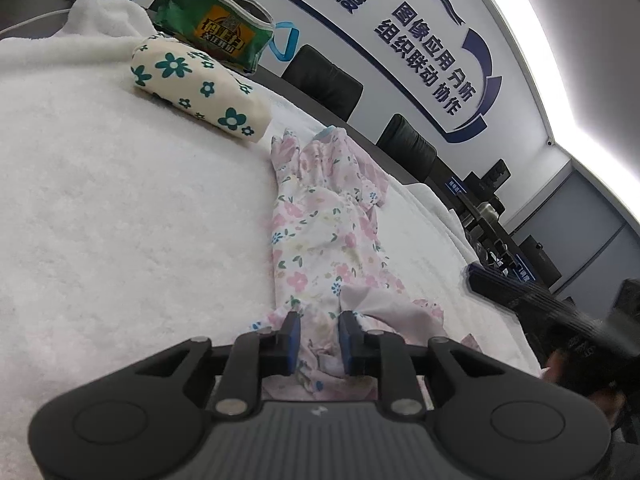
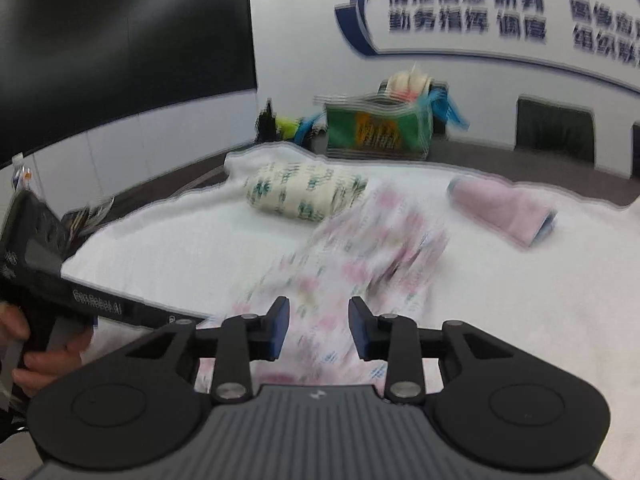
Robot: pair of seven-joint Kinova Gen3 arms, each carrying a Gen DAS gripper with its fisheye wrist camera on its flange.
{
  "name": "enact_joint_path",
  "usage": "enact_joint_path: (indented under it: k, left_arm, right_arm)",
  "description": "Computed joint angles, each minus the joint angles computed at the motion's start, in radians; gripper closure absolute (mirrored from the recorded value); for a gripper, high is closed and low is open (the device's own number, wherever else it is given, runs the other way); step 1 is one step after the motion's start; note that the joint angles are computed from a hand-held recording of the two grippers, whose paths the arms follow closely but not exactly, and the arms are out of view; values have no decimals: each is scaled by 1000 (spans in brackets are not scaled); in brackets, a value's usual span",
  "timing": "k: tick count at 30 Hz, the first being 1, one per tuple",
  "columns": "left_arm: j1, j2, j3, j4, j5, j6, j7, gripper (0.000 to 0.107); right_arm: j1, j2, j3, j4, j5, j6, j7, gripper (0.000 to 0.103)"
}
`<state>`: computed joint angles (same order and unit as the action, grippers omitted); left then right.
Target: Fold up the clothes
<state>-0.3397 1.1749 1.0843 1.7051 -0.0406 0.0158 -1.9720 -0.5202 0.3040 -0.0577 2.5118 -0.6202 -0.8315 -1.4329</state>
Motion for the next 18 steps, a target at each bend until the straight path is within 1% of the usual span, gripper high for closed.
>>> enact_joint_path:
  k: [2,6,8,11,14,16,17,18]
  left_arm:
    - [1,-1,0,-2,0,3,1,88]
    - [-5,11,8,-12,7,21,-5,88]
    - [-6,13,10,-13,13,23,-12,88]
    - [-6,16,12,-16,21,27,-23,88]
    - [-6,14,11,-15,29,25,-31,88]
    - [-9,10,15,-10,24,23,-34,84]
    - [-31,15,36,7,21,6,-51,84]
    - [-57,25,64,29,7,-17,-62,80]
  right_arm:
    - [-17,-32,-4,30,-12,-35,19,70]
    - [-35,-55,-28,61,28,-45,83,71]
    - [-50,-49,-35,49,28,-2,142,71]
    - [-75,-11,-28,9,-9,59,206,71]
    - [-69,28,-11,-39,-31,121,200,71]
    - [-63,58,-1,-55,-26,129,177,71]
    - [-61,70,6,-64,-28,139,168,71]
    - [-56,80,11,-71,-23,146,155,71]
